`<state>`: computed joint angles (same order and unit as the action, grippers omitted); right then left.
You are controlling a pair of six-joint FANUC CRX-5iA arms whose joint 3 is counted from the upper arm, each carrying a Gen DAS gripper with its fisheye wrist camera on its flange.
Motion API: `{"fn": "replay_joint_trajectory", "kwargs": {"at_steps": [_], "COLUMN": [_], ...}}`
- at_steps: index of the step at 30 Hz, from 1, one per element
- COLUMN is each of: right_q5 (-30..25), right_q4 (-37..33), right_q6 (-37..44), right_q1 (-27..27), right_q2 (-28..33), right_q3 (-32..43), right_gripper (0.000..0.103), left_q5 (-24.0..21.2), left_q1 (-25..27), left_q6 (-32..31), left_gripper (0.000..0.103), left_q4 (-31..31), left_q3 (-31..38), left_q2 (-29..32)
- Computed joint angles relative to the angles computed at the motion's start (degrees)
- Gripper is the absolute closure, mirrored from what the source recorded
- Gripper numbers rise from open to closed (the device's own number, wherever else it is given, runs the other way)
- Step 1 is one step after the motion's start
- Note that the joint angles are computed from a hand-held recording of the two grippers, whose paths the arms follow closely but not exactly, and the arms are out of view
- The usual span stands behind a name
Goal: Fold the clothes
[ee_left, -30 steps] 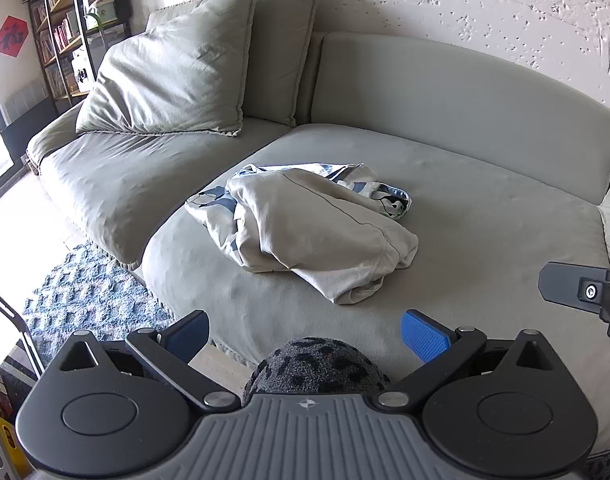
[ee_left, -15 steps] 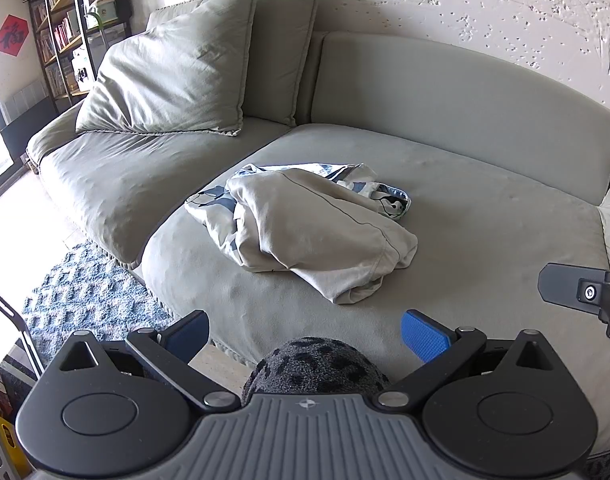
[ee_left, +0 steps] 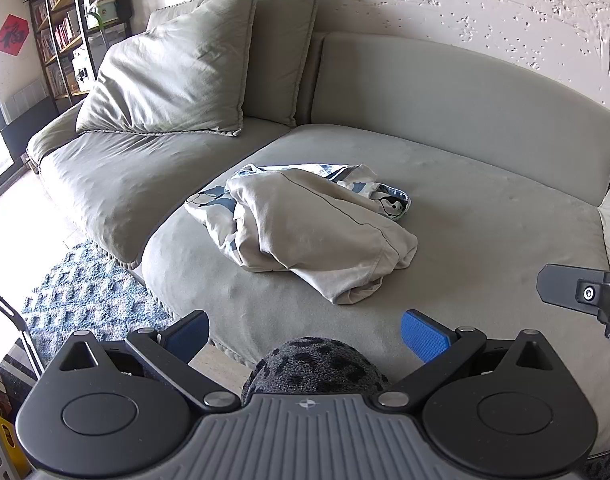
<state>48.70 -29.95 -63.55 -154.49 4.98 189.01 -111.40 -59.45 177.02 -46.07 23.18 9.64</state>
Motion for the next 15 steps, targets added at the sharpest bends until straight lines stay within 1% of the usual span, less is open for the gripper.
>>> {"fn": "replay_joint_trajectory", "kwargs": {"at_steps": [15], "right_q5": [0.2], "right_q4": [0.4], "right_q6": [-0.8], "right_q1": [0.2], "right_q2": [-0.5], "right_q3": [-0.4], "right_gripper": [0.000], "left_q5": [0.3], "left_q1": [0.3], "left_q6": [0.6], "left_gripper": [0.001], "left_q4": [0.2], "left_q3": [-0.7], "left_q2": [-0.2]}}
